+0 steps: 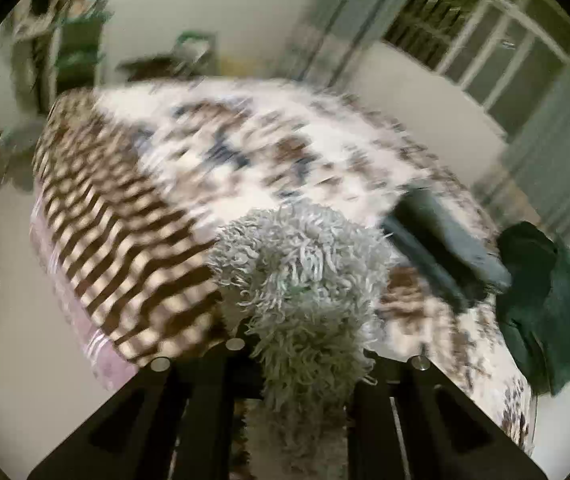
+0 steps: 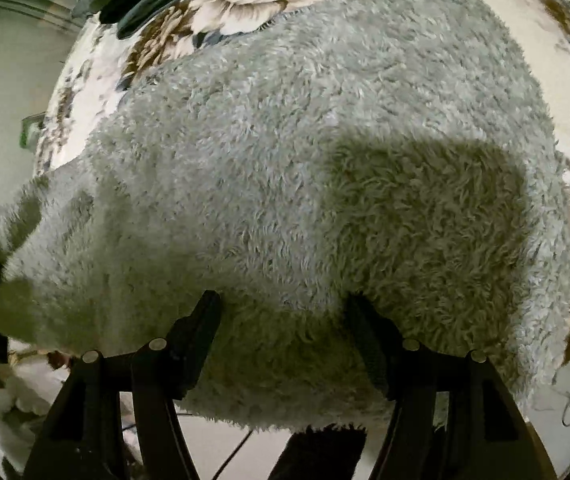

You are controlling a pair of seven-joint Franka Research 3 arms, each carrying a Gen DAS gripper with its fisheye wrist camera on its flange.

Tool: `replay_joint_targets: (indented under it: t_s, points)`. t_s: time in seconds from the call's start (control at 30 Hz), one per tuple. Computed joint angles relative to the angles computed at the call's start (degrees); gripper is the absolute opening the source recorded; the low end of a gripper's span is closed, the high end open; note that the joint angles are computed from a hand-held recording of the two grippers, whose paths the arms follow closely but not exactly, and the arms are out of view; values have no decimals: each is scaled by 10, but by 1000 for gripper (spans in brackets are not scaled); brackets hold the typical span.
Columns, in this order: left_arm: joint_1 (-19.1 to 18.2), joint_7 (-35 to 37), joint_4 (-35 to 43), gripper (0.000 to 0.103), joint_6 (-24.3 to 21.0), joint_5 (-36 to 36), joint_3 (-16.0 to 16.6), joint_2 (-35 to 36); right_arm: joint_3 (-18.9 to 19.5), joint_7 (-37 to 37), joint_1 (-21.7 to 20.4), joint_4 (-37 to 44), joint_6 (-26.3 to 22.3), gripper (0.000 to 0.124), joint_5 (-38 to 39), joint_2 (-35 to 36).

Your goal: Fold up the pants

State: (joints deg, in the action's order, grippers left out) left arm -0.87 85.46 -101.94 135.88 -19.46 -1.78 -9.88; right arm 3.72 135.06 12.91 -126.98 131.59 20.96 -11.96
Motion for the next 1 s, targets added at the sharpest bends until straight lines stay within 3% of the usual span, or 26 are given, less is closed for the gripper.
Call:
replay_joint_targets:
  t_s: [0.13,0.3,0.57,0.67,0.77,0.83,0.87,0.9,1.0]
  points:
    - [-36,25,7,10,-13,-21,-17,-35,-19,-51,0,-43,16,68,52,-51]
    - [-107,39,6,10,-64,-40,-47,-76,-33,-51,-32,-110,-1,68,57,-161]
    - [-205,7,-34,12,-128,11,-115,-79,-77,-68,-133,-225,-125,68,8,-347]
    - [-222,-16,-11,13,-177,36,-131,-50,-90,-85,-176,-247,-179,78,-14,-387]
    - [-227,-50,42,26,-244,104,-153,-19,-108,-110,-216,-262,-207,86,-25,-420]
    - [-231,-52,57,51,-265,91,-148,-12,-117,-126,-237,-264,-208,94,-23,-424]
    - [-230,-47,73,83,-279,56,-135,-8,-122,-134,-245,-266,-202,96,-17,-427]
    - [-229,-47,69,90,-283,36,-130,-17,-132,-142,-251,-269,-190,99,-2,-427]
    - [-214,-54,86,90,-288,24,-116,-29,-148,-179,-231,-262,-129,101,66,-389]
